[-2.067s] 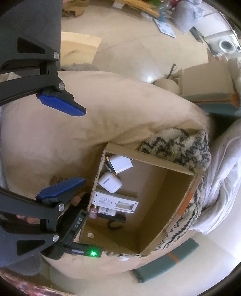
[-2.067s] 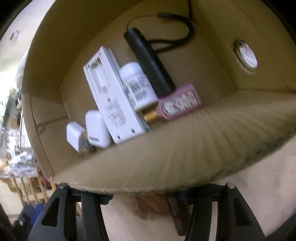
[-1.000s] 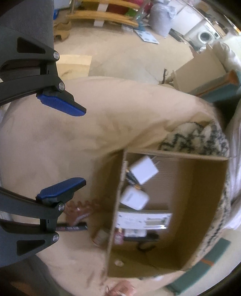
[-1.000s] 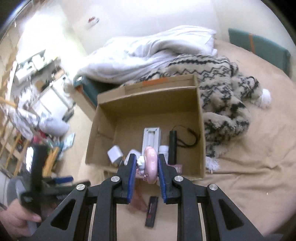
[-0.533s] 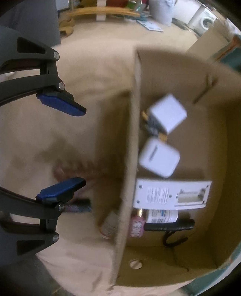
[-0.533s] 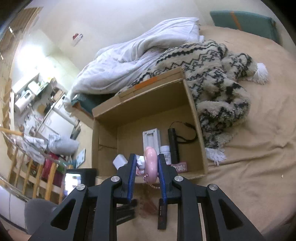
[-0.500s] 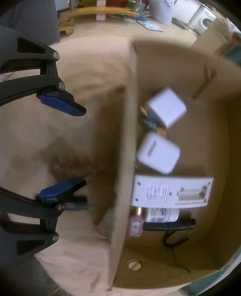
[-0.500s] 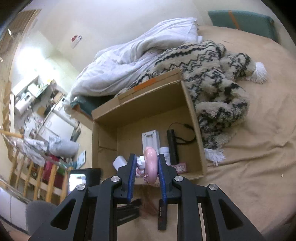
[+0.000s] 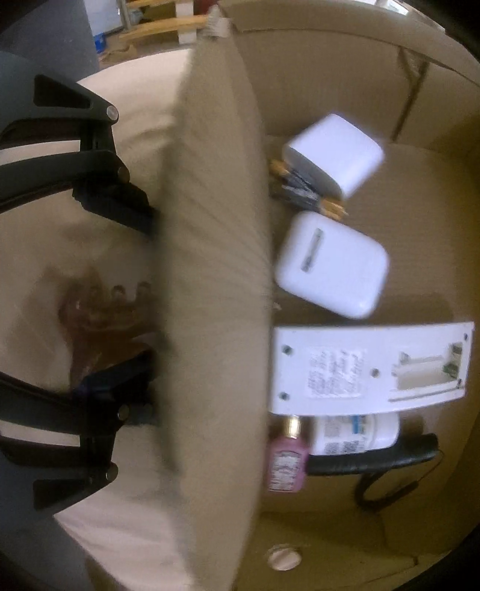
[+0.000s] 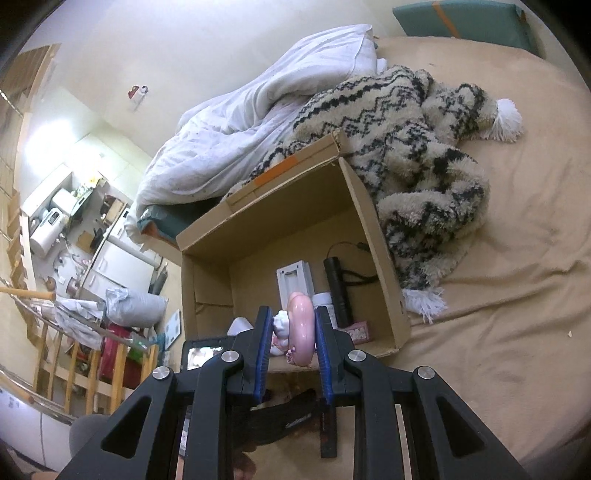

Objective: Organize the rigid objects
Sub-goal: 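Grasp the translucent pink comb with left tool while right tool holds the pink toy, then carry the pink comb and pink toy over the box with both tools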

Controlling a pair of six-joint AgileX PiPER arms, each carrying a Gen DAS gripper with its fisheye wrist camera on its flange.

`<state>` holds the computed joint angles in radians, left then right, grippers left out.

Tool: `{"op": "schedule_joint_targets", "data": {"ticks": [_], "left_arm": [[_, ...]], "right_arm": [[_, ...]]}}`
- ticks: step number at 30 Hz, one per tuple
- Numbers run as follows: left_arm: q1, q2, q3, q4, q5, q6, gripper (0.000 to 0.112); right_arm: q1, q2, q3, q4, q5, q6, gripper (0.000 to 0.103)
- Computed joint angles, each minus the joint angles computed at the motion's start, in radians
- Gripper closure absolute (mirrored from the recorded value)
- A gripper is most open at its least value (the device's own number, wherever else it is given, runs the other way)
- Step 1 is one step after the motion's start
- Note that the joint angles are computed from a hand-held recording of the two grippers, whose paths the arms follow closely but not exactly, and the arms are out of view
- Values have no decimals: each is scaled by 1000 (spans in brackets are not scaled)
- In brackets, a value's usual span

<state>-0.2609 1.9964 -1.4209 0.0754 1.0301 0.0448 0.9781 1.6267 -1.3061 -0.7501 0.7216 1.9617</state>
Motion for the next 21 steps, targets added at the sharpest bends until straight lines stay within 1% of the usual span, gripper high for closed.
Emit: {"op": "schedule_joint_targets", "data": {"ticks": [1, 4, 5, 6, 7, 10, 13, 15, 16, 18, 21], "left_arm": [[14, -7, 7, -6, 7, 19, 47], [54, -16, 15, -15, 19, 72, 48], [66, -21, 21, -20, 17, 90, 58], [76, -25, 24, -24, 15, 105, 66], [90, -31, 27, -32, 12, 124, 81], [118, -32, 18, -47, 23, 174, 81], [141, -55, 34, -22, 13, 196, 81], [140, -93, 67, 6, -11, 185, 81], [158, -92, 38, 12, -16, 204, 81], [179, -127, 46, 26, -45, 221, 81], [229, -176, 43, 2, -51, 251, 81]], "right_arm": [[1, 1, -1, 1, 1, -1, 79], [4, 4, -7, 11, 7, -9, 79], [4, 6, -10, 17, 9, -15, 79], [3, 10, -14, 25, 12, -24, 79], [2, 13, -17, 32, 14, -34, 79], [3, 21, -27, 50, 29, -53, 79], [8, 26, -31, 63, 49, -64, 79], [9, 21, -23, 62, 50, -54, 79], [11, 19, -20, 58, 54, -48, 79], [17, 15, -16, 52, 56, -38, 79], [27, 19, -28, 47, 67, -44, 79]]}}
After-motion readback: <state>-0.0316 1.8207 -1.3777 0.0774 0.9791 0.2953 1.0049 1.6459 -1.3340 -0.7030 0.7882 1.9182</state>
